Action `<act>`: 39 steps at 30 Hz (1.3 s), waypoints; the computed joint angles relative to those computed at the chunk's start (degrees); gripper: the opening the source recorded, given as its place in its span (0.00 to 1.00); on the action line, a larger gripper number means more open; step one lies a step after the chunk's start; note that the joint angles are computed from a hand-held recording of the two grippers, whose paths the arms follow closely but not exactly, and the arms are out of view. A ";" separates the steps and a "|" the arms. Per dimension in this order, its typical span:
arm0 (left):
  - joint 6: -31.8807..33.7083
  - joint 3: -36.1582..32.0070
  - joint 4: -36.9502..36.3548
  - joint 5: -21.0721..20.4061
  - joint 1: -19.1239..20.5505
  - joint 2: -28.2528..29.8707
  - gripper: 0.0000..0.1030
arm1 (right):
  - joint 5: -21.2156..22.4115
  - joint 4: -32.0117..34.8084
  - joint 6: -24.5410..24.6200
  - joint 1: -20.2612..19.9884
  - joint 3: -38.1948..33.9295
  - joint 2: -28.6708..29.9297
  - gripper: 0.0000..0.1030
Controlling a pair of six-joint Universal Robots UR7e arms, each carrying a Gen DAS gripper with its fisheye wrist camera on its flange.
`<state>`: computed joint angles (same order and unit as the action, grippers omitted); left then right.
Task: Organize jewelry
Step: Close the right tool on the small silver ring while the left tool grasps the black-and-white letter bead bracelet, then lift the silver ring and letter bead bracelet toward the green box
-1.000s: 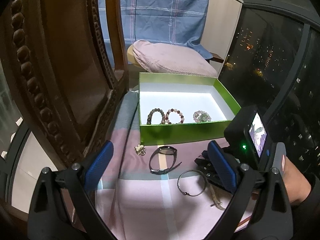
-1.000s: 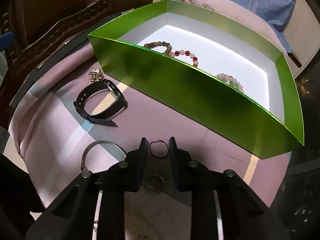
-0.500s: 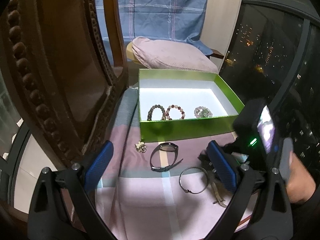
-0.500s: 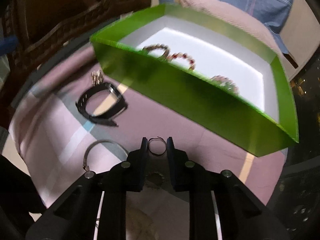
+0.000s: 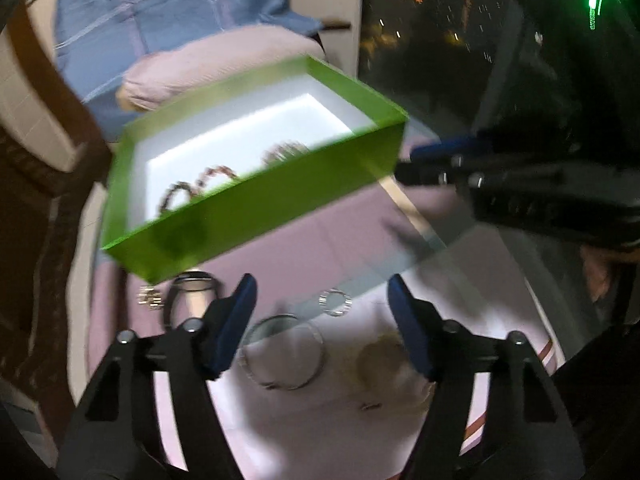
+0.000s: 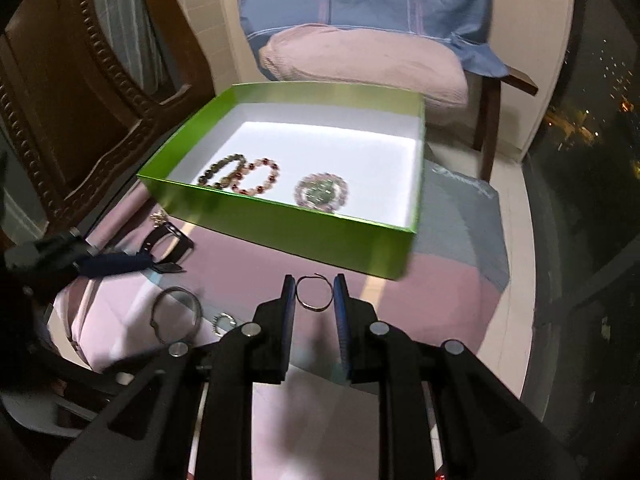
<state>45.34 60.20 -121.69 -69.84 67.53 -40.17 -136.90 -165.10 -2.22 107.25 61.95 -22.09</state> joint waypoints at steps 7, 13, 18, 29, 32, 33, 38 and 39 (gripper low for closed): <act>-2.50 -4.03 6.13 4.14 -0.34 3.82 0.43 | 0.35 -2.14 -0.04 -0.20 2.64 -1.64 0.19; -4.27 -9.01 10.83 6.83 -0.02 7.54 0.23 | 0.71 -2.35 -0.09 -0.33 2.73 -1.72 0.19; -4.65 -9.88 11.41 6.70 0.16 8.34 0.20 | 0.81 -2.06 -0.23 -0.31 2.51 -1.64 0.19; -9.19 -4.96 -5.29 -8.01 1.61 0.00 0.20 | 0.13 -10.99 -5.29 1.63 2.33 -0.62 0.19; -10.20 -3.88 -10.55 -10.10 1.95 -1.80 0.20 | -0.26 -16.01 -8.24 2.89 2.80 0.08 0.19; -10.50 -3.19 -12.02 -10.72 2.11 -2.53 0.20 | -0.64 -17.88 -9.24 3.40 2.70 0.56 0.19; -10.40 -3.99 -12.86 -10.18 2.11 -2.22 0.20 | -2.31 -23.50 -12.21 4.94 1.24 2.64 0.19; -10.27 -3.88 -12.55 -9.92 2.15 -2.06 0.20 | -2.56 -23.98 -12.21 5.03 1.03 2.83 0.19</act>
